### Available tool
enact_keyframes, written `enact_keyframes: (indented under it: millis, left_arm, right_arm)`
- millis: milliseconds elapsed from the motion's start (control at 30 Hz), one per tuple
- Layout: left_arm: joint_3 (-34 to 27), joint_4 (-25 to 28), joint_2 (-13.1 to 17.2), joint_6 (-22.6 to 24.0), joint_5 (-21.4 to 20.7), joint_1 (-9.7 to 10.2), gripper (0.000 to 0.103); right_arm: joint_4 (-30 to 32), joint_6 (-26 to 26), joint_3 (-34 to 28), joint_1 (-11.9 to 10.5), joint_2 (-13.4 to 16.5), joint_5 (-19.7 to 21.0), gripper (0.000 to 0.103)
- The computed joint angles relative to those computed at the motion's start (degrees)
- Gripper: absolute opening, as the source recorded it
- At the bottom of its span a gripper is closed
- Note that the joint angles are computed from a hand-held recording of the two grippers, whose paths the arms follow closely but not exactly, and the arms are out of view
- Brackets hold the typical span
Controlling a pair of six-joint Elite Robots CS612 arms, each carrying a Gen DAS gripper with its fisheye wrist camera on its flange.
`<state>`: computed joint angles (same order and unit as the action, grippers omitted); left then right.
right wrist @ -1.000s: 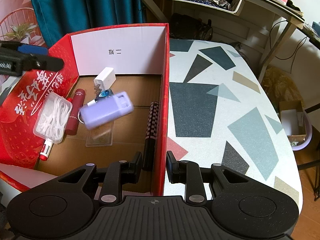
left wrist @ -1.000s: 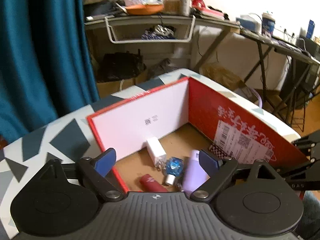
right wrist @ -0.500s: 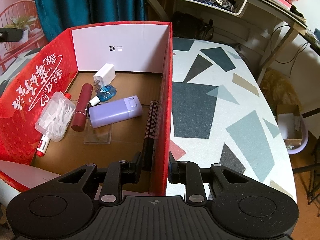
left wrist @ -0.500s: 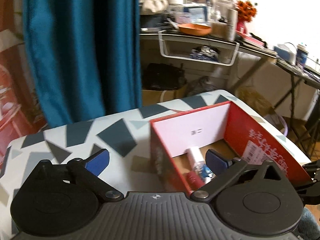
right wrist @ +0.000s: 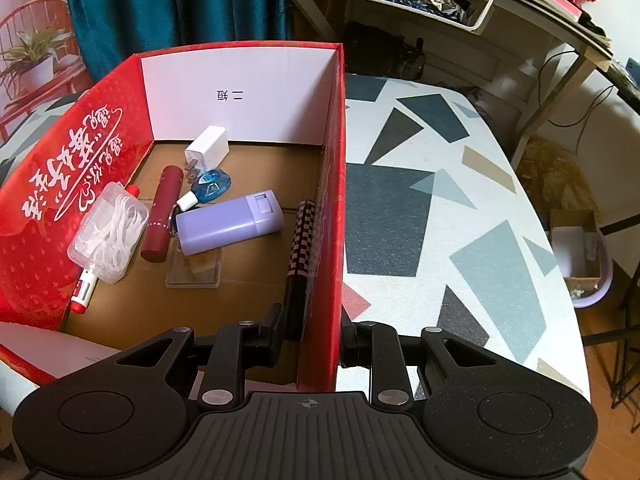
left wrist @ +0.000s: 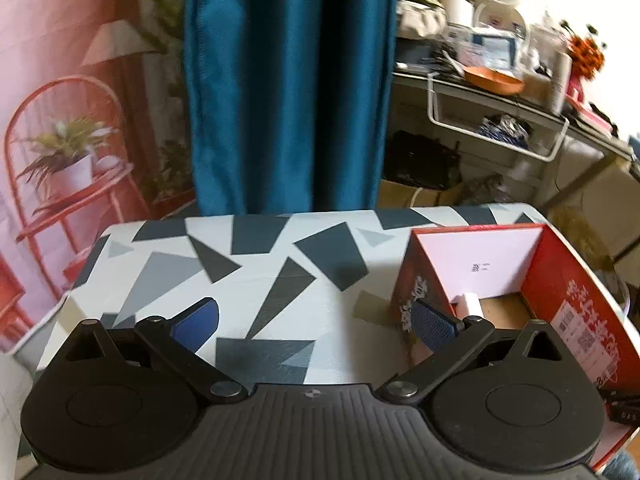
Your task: Organize rigid objects
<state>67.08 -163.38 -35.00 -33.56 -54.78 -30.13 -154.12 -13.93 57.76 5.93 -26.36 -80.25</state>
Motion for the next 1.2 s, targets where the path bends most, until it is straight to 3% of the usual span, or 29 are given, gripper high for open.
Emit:
enact_keyframes:
  millis: [100, 167, 233, 367, 500, 700, 900, 1000, 1200]
  left_arm:
    - [1.09, 1.68, -0.97, -2.51, 1.64, -0.22, 0.103]
    - [1.61, 2.70, -1.52, -3.02, 2.76, -0.47, 0.103]
    - [2.56, 2.53, -2.19, -3.49, 3.46, -0.71, 0.103]
    - [4.09, 2.31, -3.43, -4.22, 5.27, -1.37, 0.103]
    - [5.40, 2.40, -4.58, -4.87, 7.26, -2.10, 0.103]
    - [7.64, 1.99, -6.88, -5.10, 11.98, -3.63, 0.103]
    - [8.92, 3.37, -8.91, -5.39, 19.86, -5.64, 0.103]
    - [9.74, 5.19, -10.17, -6.56, 23.06, -6.78, 0.103]
    - [14.03, -4.06, -12.86, -4.56, 22.17, -8.67, 0.103]
  right_arm:
    - [-1.32, 0.70, 0.53, -0.19, -0.34, 0.67, 0.027]
    - [-2.15, 0.16, 0.97, -0.26, -0.77, 1.21, 0.038]
    - [-4.14, 0.01, 1.66, -0.24, -1.30, 1.00, 0.055]
    - [-6.43, 0.40, 3.03, -0.33, -2.86, 1.93, 0.070]
    - [-12.14, -0.30, 5.70, -0.13, -5.18, 3.47, 0.103]
    - [-18.98, 2.70, 8.71, -0.04, -8.38, 6.53, 0.103]
    - [-26.09, 7.79, 12.54, -0.45, -11.79, 10.52, 0.103]
    - [-27.37, 9.50, 14.66, -0.39, -13.87, 10.12, 0.103]
    - [-33.05, 11.67, 19.35, -0.51, -17.08, 12.67, 0.103]
